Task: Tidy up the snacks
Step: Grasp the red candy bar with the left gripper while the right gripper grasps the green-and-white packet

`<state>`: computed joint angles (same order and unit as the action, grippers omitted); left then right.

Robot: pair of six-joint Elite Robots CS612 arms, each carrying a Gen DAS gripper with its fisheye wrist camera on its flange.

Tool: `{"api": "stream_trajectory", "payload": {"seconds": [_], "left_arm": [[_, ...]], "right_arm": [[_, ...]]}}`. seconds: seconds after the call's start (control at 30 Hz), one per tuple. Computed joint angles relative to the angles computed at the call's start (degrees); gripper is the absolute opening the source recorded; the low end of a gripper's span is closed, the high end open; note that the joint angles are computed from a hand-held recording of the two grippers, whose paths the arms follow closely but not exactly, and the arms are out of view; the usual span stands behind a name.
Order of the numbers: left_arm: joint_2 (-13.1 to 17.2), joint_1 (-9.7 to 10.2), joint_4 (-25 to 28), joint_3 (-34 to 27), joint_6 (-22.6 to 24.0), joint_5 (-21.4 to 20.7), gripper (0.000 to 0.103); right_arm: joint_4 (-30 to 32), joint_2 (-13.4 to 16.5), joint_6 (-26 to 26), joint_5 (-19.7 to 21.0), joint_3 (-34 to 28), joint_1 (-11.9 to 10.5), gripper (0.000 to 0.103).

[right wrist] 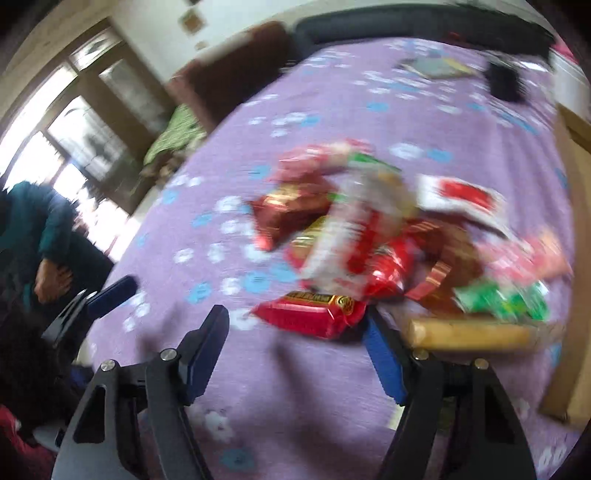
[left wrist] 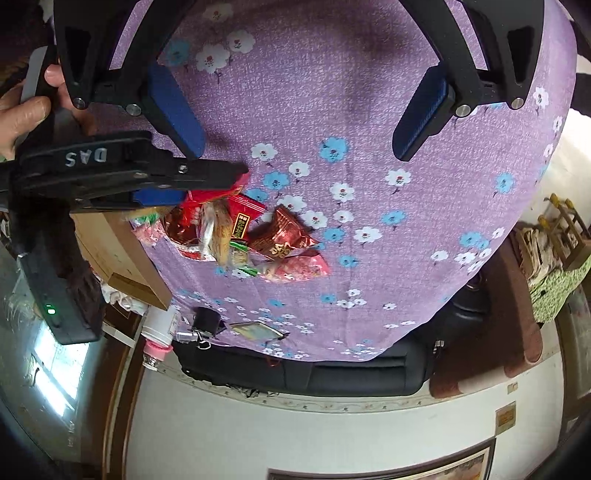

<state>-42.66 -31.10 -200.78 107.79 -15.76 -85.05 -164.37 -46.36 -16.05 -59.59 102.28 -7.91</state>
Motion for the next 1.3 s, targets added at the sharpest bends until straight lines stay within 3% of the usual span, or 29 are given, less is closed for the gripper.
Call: {"api": "stream_trajectory", "payload": {"seconds": [0.37,0.6,0.83,0.97,1.07,1.2,1.3], "left_arm": [[-1.09,-1.23,0.8,0.69,0.62,1.9,0.102],[-1.43,-2.64,2.43,0.42,2.17,3.68,0.102],[-1.45,-2.37,4.07,0.01,1.54,2.42,0.102],[-1.47,-2.02,6.05,-1.09,0.81,-0.24,0.094],[-1.28,-2.5,7.59,-1.97,1.64,0.72,0.093],[-0.66,-2.66,10.2,-3.83,3.93,-0.71,0.08],[0.32,-2.82,11.83,-5.83,6.43,-1.9,0.08]], "right_arm": [[-4.61,-2.45,-3.68,4.52,3.58,-3.48,0.074],[-9.63,-2.56,-1.88,10.31,4.64,-5.95,0.074],[-15.96,-2.46,2.45,14.96,6.48,-8.79,0.074],[-16.64,-2.59,2.62,15.47,6.98,-9.41,0.074],[-16.36,-2.92,2.6,14.77,7.39,-9.23,0.074],[-16.06,-2.96,3.87,15.25,7.49,-9.54,0.073],[-16.08,-2.94,4.92,15.86,7.54,-10.03,0.073]]}}
